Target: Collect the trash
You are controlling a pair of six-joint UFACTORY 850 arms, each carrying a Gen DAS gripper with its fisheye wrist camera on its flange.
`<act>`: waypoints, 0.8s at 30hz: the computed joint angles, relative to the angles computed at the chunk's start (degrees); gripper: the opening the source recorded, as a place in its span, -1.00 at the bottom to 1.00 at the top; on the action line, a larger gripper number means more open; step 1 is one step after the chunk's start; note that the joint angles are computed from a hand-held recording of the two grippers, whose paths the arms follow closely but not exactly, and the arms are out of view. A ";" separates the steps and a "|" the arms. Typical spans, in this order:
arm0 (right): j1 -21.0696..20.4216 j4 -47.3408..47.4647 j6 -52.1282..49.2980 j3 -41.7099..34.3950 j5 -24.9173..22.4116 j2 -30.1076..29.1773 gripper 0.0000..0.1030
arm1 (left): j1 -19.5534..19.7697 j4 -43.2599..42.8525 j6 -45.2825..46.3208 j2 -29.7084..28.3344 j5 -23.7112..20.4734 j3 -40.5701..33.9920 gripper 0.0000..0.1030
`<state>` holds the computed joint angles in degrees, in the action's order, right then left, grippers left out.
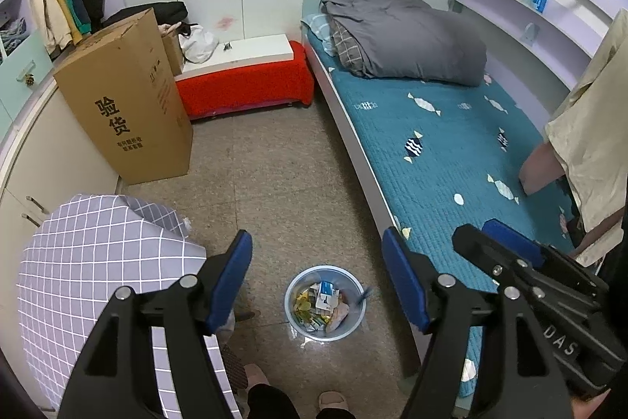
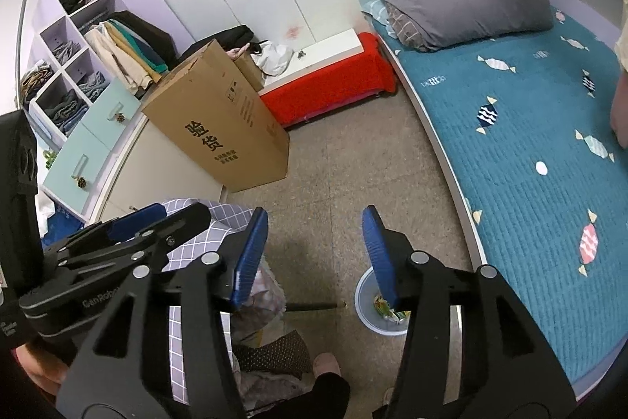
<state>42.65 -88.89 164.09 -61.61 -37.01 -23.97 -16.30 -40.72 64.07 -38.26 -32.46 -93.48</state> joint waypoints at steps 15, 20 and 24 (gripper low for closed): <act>1.67 0.70 -2.52 -0.34 -2.68 0.47 0.04 | -0.21 -2.98 3.05 2.92 3.12 3.50 0.32; 2.50 0.85 -3.55 -0.13 -3.93 0.97 0.07 | -0.09 -5.35 5.26 4.50 4.41 5.37 0.32; 3.53 1.25 -5.40 -0.36 -5.65 1.27 0.10 | 0.40 -10.60 10.04 6.48 6.04 7.90 0.32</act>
